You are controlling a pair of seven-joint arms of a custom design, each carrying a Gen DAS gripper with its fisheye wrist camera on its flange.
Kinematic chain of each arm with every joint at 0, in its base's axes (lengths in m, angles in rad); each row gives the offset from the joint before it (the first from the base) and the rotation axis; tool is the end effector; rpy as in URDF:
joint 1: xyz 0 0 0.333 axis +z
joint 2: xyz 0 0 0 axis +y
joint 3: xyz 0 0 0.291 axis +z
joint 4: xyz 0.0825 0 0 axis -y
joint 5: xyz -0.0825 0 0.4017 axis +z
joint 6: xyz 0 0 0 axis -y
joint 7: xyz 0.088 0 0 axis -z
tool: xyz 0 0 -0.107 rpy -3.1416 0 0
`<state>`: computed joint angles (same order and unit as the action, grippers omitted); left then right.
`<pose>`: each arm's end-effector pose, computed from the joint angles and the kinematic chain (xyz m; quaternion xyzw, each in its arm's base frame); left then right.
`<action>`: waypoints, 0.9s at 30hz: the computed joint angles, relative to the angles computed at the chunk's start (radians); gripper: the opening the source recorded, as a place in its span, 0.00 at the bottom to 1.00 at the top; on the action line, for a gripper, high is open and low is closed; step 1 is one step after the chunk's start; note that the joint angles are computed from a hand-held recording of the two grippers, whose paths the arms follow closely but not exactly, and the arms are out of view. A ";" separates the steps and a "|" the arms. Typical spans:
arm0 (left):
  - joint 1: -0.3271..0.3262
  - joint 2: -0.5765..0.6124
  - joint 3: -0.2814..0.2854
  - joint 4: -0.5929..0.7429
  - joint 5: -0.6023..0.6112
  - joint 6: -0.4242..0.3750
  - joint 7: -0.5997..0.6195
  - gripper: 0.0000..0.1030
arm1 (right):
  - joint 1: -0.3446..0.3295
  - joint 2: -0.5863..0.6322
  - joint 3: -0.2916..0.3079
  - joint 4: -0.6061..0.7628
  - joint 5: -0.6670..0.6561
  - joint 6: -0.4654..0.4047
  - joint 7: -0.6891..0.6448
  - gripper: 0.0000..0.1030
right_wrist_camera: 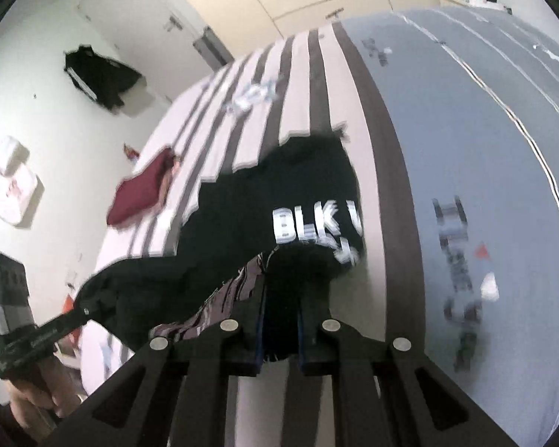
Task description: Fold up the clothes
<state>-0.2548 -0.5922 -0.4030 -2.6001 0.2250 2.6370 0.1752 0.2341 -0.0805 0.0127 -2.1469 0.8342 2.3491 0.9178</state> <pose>0.3478 -0.2790 0.4685 -0.8263 0.4531 -0.3114 0.1226 0.5482 0.1492 0.4372 -0.7755 0.5255 0.0712 0.3425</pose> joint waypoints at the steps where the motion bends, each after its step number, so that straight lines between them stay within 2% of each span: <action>1: 0.018 0.024 0.012 0.015 0.010 0.005 0.016 0.10 | 0.003 0.035 0.003 0.041 0.007 0.005 0.003 0.11; 5: 0.088 0.146 0.054 0.069 0.043 0.071 0.059 0.10 | -0.001 0.206 0.034 0.226 -0.006 0.013 0.047 0.11; 9: 0.131 0.315 0.094 0.163 0.061 0.105 0.121 0.11 | -0.002 0.393 0.073 0.425 -0.110 0.017 0.190 0.11; 14: 0.126 0.469 0.154 0.250 0.040 0.106 0.195 0.15 | -0.005 0.576 0.095 0.629 -0.271 -0.036 0.340 0.16; 17: 0.126 0.490 0.173 0.251 0.050 0.128 0.183 0.19 | -0.033 0.638 0.122 0.703 -0.288 -0.075 0.379 0.21; 19: 0.135 0.487 0.176 0.250 0.084 0.120 0.147 0.37 | -0.068 0.649 0.155 0.712 -0.244 -0.055 0.343 0.31; 20: 0.148 0.476 0.173 0.241 0.135 0.127 0.094 0.57 | -0.085 0.649 0.171 0.706 -0.213 -0.034 0.316 0.44; 21: 0.163 0.461 0.168 0.227 0.189 0.147 0.034 0.66 | -0.097 0.645 0.182 0.695 -0.184 -0.004 0.294 0.62; 22: 0.182 0.446 0.163 0.212 0.242 0.170 -0.023 0.68 | -0.108 0.640 0.190 0.685 -0.156 0.026 0.276 0.68; 24: 0.213 0.423 0.153 0.200 0.319 0.184 -0.097 0.68 | -0.119 0.637 0.198 0.675 -0.126 0.074 0.241 0.69; 26: 0.224 0.405 0.149 0.198 0.349 0.187 -0.108 0.67 | -0.106 0.612 0.186 0.635 -0.146 0.136 0.217 0.69; 27: 0.235 0.392 0.133 0.196 0.399 0.189 -0.128 0.64 | -0.101 0.593 0.186 0.603 -0.153 0.179 0.195 0.69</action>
<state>-0.0200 -0.2004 -0.2702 -2.4043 0.6236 2.8264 0.0476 0.1332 0.5122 0.1983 -1.5435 0.6809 2.5278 1.1129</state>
